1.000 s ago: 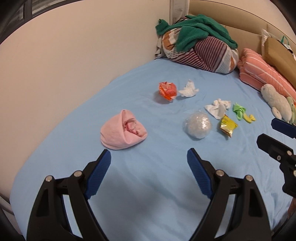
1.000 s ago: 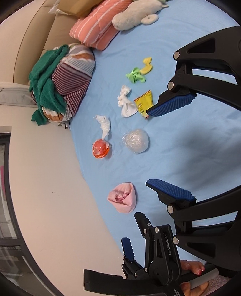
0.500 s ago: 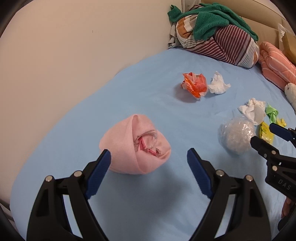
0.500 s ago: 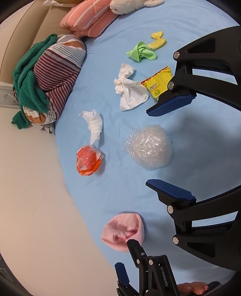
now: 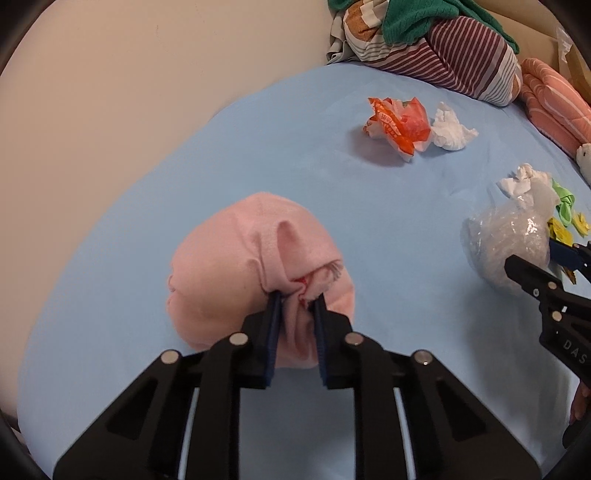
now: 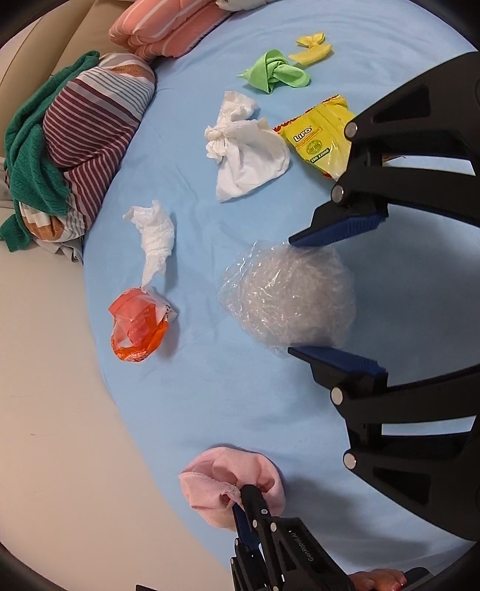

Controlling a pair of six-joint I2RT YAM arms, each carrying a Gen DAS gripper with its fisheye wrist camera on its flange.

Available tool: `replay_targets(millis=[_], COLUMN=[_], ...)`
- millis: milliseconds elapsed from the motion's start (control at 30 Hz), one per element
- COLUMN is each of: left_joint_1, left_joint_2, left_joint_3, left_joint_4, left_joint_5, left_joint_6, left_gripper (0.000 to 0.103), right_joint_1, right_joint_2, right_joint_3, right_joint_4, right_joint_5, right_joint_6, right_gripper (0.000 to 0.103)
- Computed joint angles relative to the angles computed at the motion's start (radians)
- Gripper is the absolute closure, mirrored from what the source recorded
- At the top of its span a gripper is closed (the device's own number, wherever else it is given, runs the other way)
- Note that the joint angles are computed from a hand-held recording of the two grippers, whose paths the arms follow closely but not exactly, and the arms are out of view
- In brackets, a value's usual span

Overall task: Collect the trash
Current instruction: 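Grasp the pink sock with the left gripper while the right gripper grasps the clear bubble-wrap bag, then carry the pink sock and bubble-wrap bag with both grippers over the grey bin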

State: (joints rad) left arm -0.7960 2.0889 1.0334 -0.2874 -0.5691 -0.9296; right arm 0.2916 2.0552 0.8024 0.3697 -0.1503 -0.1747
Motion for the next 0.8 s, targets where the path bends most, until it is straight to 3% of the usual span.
replay_targets(millis=[367,800], left_joint_1=[-0.029,-0.168], left_joint_2=[-0.044,-0.058], left_joint_3=[-0.016,0.097], left_joint_4=[-0.013,-0.196], left_joint_5=[-0.008,-0.054], left_joint_6=[-0.026,-0.096], left_gripper=[0.092,0.093], right_joint_1=[-0.003,-0.038], right_joint_2=[-0.086,-0.312], right_joint_3=[-0.056,-0.191], right_joint_4=[-0.014,-0.080], right_joint_5=[-0.027,-0.056], right_joint_6=[0.005,-0.006], right_gripper=[0.066,0.067])
